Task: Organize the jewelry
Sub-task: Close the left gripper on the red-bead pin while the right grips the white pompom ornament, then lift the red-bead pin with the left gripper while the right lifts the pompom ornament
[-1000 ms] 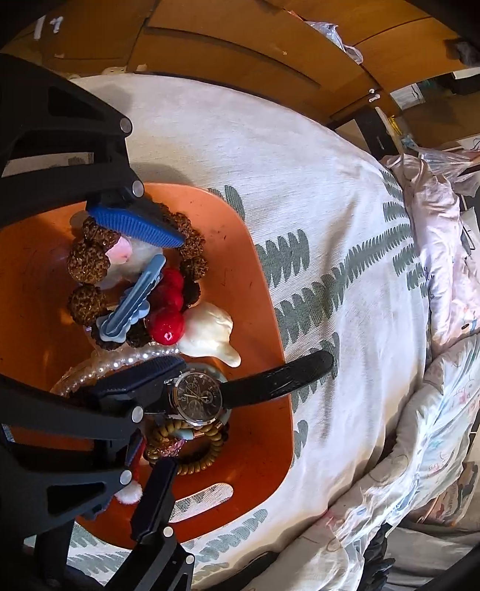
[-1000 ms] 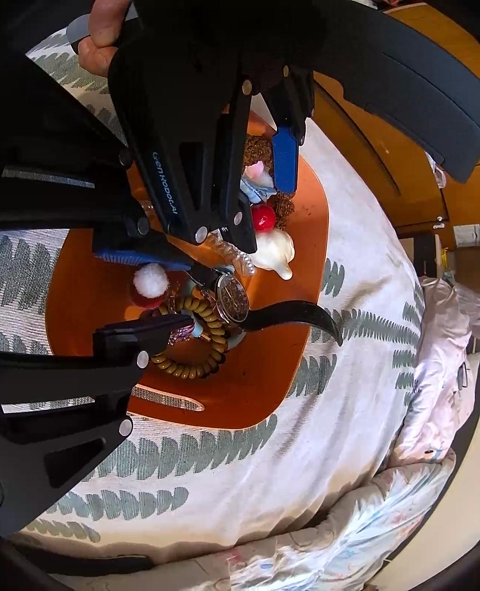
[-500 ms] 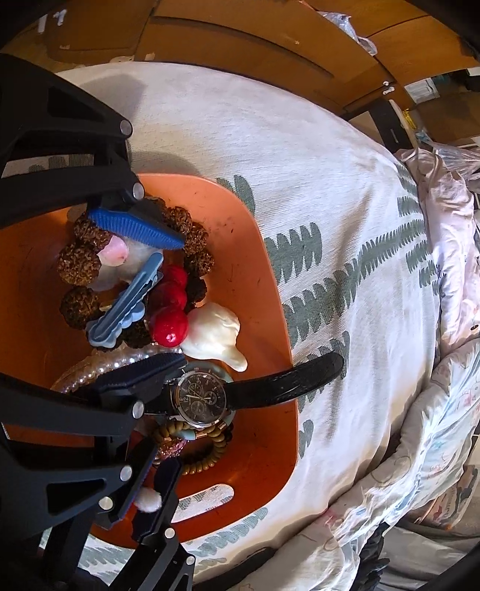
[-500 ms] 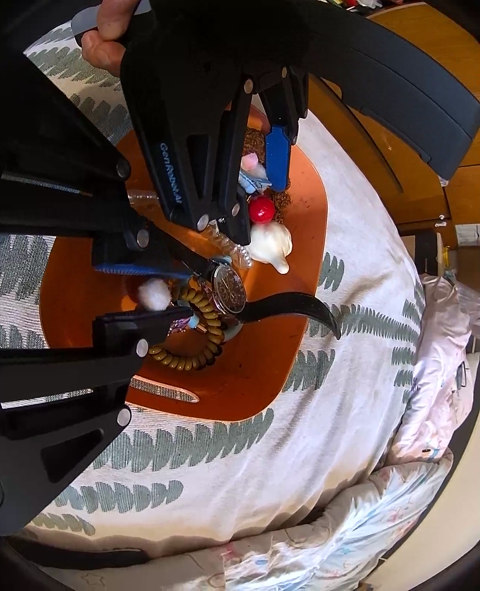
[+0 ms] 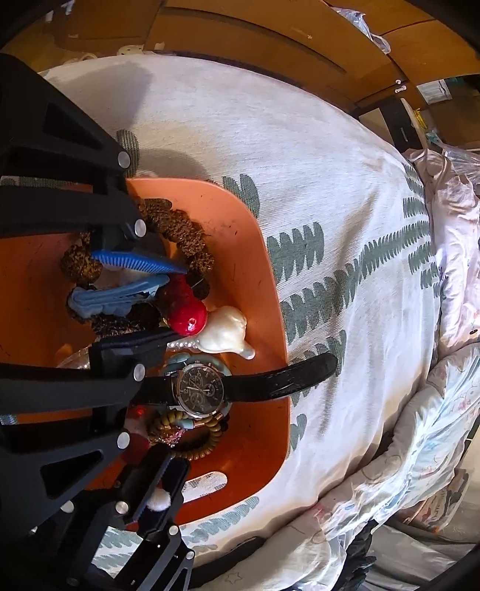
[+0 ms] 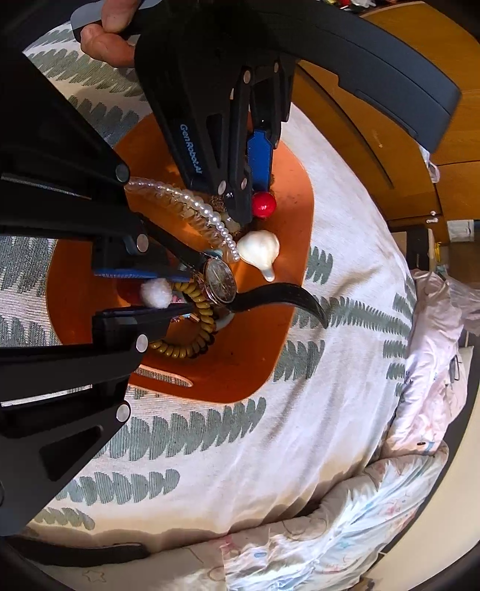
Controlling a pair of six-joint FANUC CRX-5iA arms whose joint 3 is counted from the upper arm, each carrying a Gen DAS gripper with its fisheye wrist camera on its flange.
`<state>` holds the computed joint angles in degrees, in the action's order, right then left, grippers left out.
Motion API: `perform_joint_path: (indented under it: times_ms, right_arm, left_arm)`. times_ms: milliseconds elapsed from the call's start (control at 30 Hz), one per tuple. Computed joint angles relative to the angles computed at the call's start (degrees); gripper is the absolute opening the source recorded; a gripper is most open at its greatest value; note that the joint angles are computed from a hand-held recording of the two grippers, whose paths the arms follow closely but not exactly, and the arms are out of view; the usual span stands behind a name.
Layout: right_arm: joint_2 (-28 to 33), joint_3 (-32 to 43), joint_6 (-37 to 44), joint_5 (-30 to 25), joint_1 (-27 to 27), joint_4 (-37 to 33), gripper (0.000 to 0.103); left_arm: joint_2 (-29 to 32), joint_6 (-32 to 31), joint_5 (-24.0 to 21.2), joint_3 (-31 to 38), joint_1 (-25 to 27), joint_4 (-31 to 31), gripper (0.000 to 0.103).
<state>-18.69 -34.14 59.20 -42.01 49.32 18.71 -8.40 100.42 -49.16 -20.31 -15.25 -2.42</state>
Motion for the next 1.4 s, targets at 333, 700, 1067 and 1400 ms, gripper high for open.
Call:
perform_joint_path:
  times_ms: [333,700,1067,1400]
  right_arm:
    - [-1.6,-0.1,-0.2,1.0,-0.7,-1.1,0.012]
    - [-5.1,0.9,3.4,2.7,-3.2,-6.8,0.012]
    - [-8.4,0.5,3.4,4.5,-3.5,-7.8,0.012]
    - [-11.0,0.6,4.6,5.3,-3.7,-9.5,0.012]
  left_arm:
    - [-2.7,-0.9,1.6,-1.1,1.0,1.1,0.020]
    - [-4.4,1.7,2.5,-0.3,-0.1,-1.5,0.020]
    - [-7.1,2.6,3.9,-0.4,-0.4,-2.3,0.020]
    - [-9.6,-0.8,5.6,-1.8,1.3,1.7,0.020]
